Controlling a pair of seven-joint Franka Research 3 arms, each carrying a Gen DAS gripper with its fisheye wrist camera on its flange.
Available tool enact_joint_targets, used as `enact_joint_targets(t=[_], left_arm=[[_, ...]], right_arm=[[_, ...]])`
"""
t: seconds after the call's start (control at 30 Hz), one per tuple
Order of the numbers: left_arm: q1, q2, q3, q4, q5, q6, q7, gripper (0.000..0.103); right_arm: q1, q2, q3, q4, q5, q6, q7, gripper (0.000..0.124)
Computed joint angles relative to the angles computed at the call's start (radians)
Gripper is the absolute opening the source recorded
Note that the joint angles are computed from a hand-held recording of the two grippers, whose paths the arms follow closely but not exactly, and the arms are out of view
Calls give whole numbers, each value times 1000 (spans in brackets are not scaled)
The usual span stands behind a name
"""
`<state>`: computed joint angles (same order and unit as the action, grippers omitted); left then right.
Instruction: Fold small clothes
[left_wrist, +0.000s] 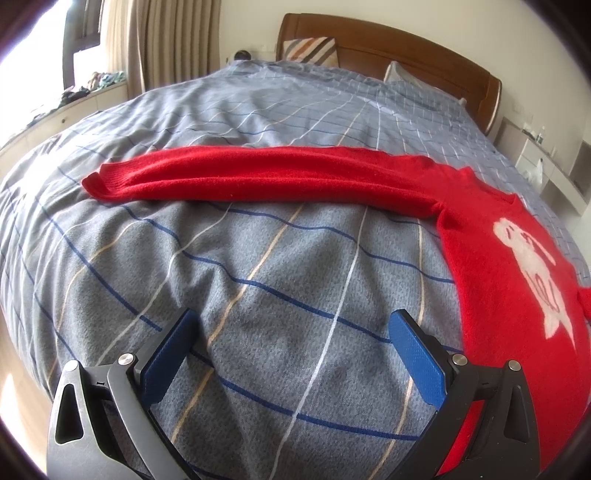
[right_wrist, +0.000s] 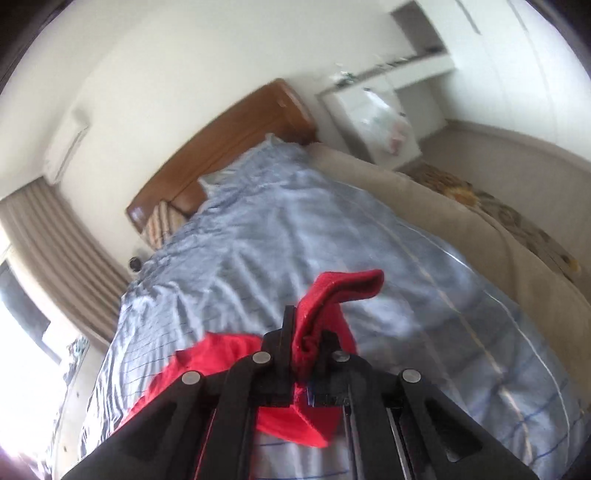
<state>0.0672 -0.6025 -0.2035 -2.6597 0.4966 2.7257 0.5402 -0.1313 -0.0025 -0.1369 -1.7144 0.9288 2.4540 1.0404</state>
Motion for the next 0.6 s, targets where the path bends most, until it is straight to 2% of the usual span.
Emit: enact_joint_targets(t=[0.2,0.37,0.4,0.5,0.6], left_arm=[[-6,-1,27,-13,-24,38,15,103],[1,0,22,-18,-37,46,24,103],[2,0,20,-18,-37,46,25,103],[9,3,12,-14,-31,38,27,103],[10,3,8,-14,-28,33,25,103]], right_arm=[[139,60,117,170,-24,-95,-73,4],[252,102,189,127,-92,-91,-111,6],[272,112,200,104,-103,-90,-112,12],[304,137,218,35,-95,-119,-120,64],[318,91,222,-110,-45,-119,-162,64]])
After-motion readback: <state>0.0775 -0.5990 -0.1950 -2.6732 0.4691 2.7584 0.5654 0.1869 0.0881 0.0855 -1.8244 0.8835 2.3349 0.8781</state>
